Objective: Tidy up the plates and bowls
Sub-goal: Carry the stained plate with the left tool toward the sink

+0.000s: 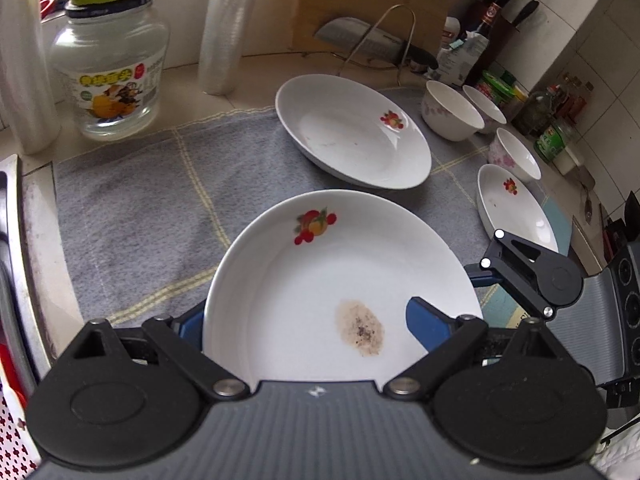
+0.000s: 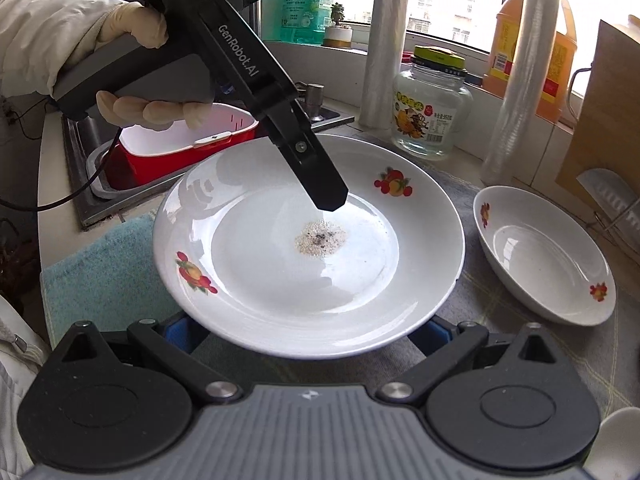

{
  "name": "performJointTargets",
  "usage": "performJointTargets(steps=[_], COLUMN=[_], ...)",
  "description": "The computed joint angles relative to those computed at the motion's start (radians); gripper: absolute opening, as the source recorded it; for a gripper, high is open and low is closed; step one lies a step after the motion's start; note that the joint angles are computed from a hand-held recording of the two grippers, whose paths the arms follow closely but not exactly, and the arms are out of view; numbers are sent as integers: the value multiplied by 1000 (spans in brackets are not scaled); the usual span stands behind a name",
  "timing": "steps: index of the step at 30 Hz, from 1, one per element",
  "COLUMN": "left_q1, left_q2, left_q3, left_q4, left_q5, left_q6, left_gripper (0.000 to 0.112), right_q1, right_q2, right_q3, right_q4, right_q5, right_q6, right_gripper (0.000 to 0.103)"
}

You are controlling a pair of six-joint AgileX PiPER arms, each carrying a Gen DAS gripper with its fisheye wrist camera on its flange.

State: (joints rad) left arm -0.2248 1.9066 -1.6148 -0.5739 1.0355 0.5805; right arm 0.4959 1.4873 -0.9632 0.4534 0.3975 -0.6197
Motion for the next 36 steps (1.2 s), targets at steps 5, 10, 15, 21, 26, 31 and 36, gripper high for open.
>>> performJointTargets(steps=[5, 10, 15, 21, 26, 31, 36], left_q1=[45, 76, 94, 108, 114, 119, 120], left_q2=[20, 54, 89, 120, 133, 141, 140], left_q3=[-16, -44, -74, -102, -111, -113, -106], left_q4=[-10, -21, -28, -35, -42, -51, -54], left_q5=[8, 22, 32, 38, 42, 42, 34], left_q6=[24, 47, 60, 73, 82, 88, 93], left_gripper=[96, 96, 96, 96, 96, 96, 96], right_q1=[21, 39, 50, 60, 67, 70, 69], right_q2=[68, 119, 156, 198, 211, 217, 220], right_q3=[-59, -104, -135, -171, -182, -187, -192], right_q4=[-1, -30, -61, -99, -124, -140, -142], right_q5=[-10, -9, -9, -10, -8, -3, 0], right_q6=[3, 38, 86, 143, 175, 195, 202], right_gripper=[103, 103, 103, 103, 103, 103, 103])
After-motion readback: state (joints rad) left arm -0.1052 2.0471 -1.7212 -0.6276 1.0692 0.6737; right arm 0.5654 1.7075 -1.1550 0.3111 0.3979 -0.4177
